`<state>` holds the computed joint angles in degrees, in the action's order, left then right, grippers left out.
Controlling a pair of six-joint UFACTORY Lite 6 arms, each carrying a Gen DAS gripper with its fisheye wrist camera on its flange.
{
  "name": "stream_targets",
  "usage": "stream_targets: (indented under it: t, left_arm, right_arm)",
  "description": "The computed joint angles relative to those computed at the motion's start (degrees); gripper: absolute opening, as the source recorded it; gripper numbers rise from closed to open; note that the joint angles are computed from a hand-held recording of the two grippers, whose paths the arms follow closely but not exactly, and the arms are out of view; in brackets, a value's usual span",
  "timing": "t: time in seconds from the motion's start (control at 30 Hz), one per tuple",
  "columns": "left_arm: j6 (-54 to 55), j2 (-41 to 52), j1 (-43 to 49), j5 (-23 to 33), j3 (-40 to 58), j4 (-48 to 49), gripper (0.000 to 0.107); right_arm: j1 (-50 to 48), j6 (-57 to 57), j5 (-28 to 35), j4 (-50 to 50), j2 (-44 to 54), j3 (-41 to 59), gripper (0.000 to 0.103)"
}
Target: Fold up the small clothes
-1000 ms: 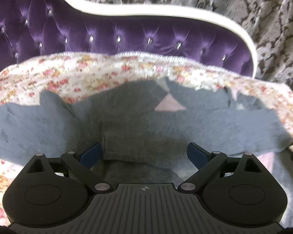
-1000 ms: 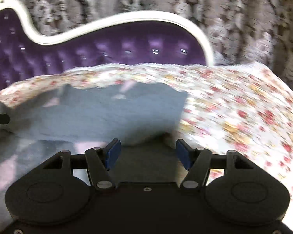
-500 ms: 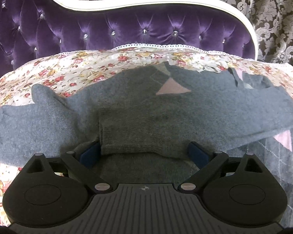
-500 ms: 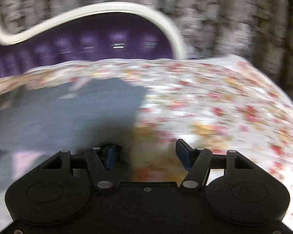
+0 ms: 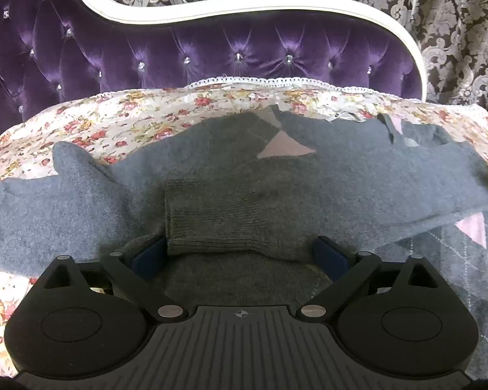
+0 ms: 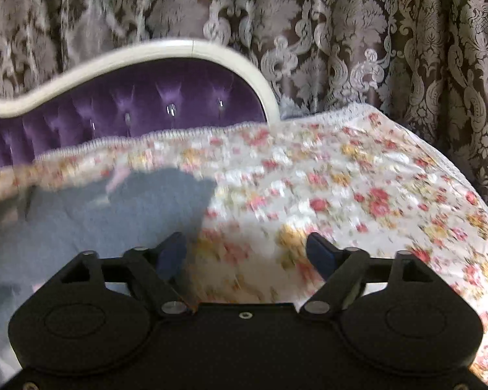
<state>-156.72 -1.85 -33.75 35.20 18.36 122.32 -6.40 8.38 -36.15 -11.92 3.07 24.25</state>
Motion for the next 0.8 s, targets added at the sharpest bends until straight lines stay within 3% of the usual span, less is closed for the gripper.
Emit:
stream_targets:
  t: [0.1,0.13,0.17,0.2,0.47,0.5,0.53,0.57,0.73,0.8]
  left_arm:
    - [-1.4,0.0,0.2,0.7,-0.6,1.5,0.098]
    - [-1.8,0.0,0.3,0.7,-0.7,1.9,0.098]
    - [-2.0,0.0,0.4,1.0,-0.8,2.4,0.098]
    - [-2.2,0.1,0.4,1.2,-0.9,2.6,0.098]
    - [-3.2,0.3,-0.3,2.6,-1.4,3.0,0.098]
    - [-3.2,0.3,-0.3,2.6,-1.5,3.0,0.098]
    - [-3.3,0.2,-0.2,2.5,-1.5,3.1,0.098]
    - [-3.4,0.2,-0.1,2.4,-1.6,3.3,0.098]
    - [-3.9,0.4,-0.1,2.6,-1.6,3.7,0.098]
    - [-3.6,0.6,-0.3,2.6,-1.4,3.1,0.098]
  right_arm:
    - [-0.7,10.5,2.9,-10.2,6.4,8.7,0.084]
    - [-0.7,14.3,3.7,-14.3,9.5,12.3,0.076]
    - [-0.4,17.2,4.8,-17.3,12.7,16.0,0.059]
    - [0.1,19.6,6.0,-19.5,15.8,19.6,0.051]
    - [-0.6,35.6,6.4,-29.5,30.5,34.7,0.053]
    - [-0.6,36.1,6.4,-30.1,30.8,35.1,0.046]
    - [-0.2,36.5,6.9,-31.1,31.0,35.7,0.028]
    - [0.4,34.6,7.0,-30.6,31.0,35.7,0.012]
    - [4.8,8.0,13.0,-6.0,29.0,34.4,0.011]
    - [5.1,5.1,11.6,-3.6,29.5,34.1,0.019]
